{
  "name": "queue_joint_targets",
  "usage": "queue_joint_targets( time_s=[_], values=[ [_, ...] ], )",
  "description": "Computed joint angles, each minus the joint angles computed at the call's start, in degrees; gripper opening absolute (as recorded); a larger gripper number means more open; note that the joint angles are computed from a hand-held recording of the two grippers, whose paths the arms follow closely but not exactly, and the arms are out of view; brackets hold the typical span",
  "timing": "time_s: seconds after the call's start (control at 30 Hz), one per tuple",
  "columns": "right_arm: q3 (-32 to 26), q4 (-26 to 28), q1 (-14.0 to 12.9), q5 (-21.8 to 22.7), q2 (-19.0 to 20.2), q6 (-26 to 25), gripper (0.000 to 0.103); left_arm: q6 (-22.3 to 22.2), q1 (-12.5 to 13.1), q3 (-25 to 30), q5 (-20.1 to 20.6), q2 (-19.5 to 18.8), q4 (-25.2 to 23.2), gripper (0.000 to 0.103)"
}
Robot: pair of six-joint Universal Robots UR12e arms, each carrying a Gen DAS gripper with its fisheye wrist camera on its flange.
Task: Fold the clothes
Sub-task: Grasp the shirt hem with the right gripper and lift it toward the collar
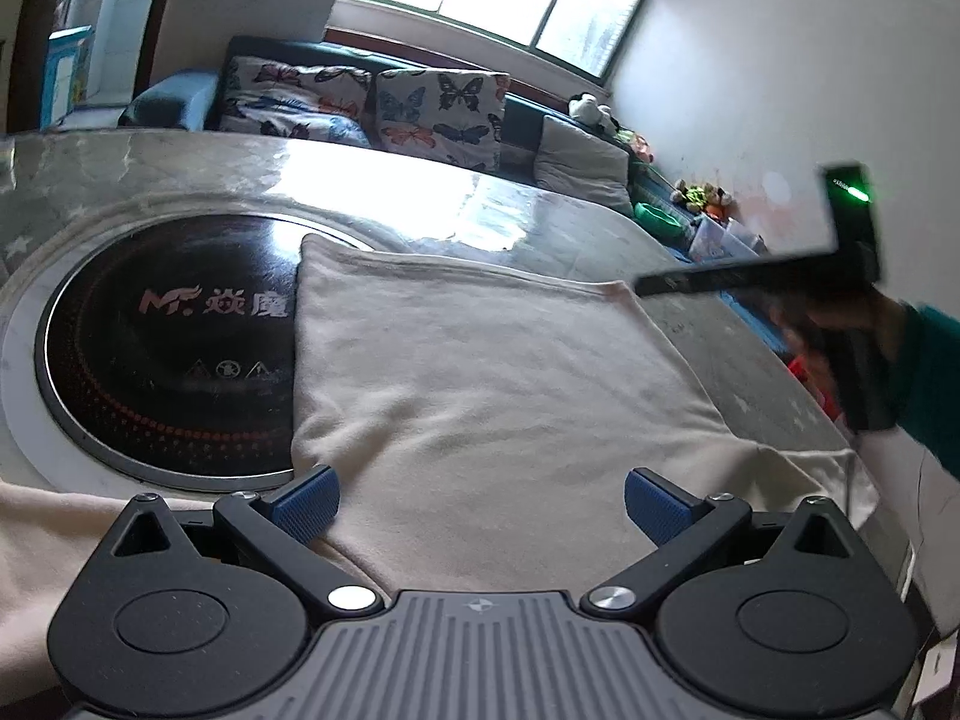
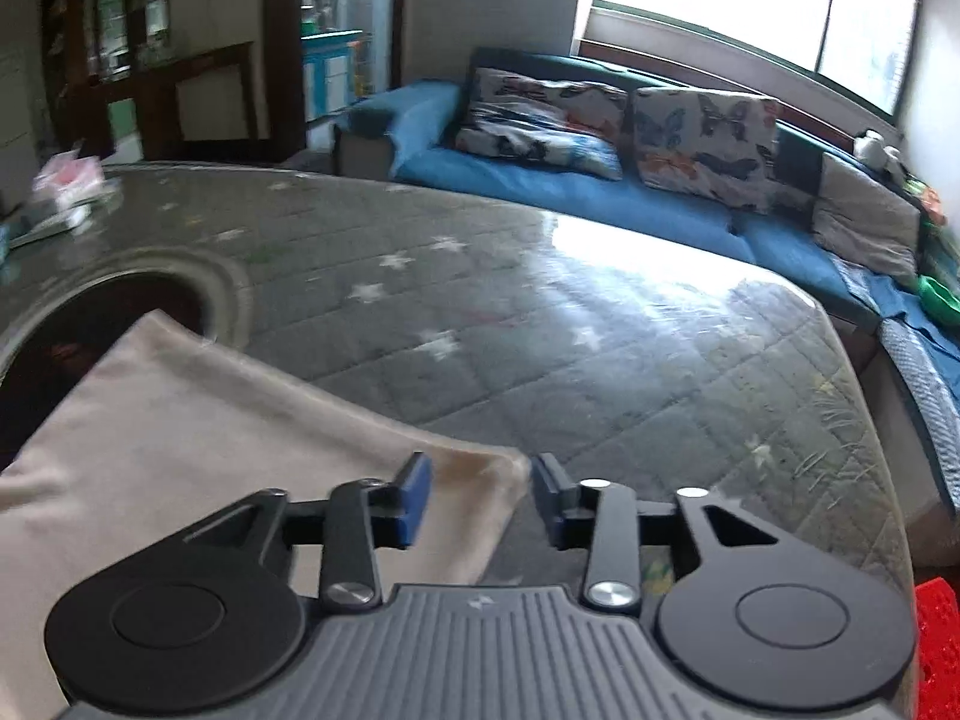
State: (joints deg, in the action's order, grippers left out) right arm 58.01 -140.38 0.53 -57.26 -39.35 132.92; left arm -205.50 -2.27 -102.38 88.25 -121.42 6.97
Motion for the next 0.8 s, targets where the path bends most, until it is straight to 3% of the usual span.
queue_joint_targets(
  time_s=[0.17, 0.4, 0.53, 0.63, 0.8],
  values=[
    [7.44, 3.44, -1.05, 3.18, -4.9, -9.71, 0.055, -0.67, 0.07, 0.16, 0.16, 0.1, -0.42, 0.103],
    [16.74, 10.3, -2.78, 6.9, -11.2, -22.34, 0.061, 4.38, -1.4, 0.61, 4.13, -0.08, -1.71, 0.103],
    [22.64, 12.45, -3.91, 7.88, -14.81, -31.93, 0.071, 6.99, -2.25, 1.22, 6.55, -0.44, -2.7, 0.103],
    [25.51, 12.64, -4.72, 7.5, -16.36, -34.95, 0.079, 8.15, -2.57, 1.39, 7.69, -0.67, -2.83, 0.103],
    [27.45, 12.49, -6.19, 7.21, -17.3, -33.0, 0.082, 9.55, -3.23, 1.98, 9.95, -1.16, -3.38, 0.103]
  ],
)
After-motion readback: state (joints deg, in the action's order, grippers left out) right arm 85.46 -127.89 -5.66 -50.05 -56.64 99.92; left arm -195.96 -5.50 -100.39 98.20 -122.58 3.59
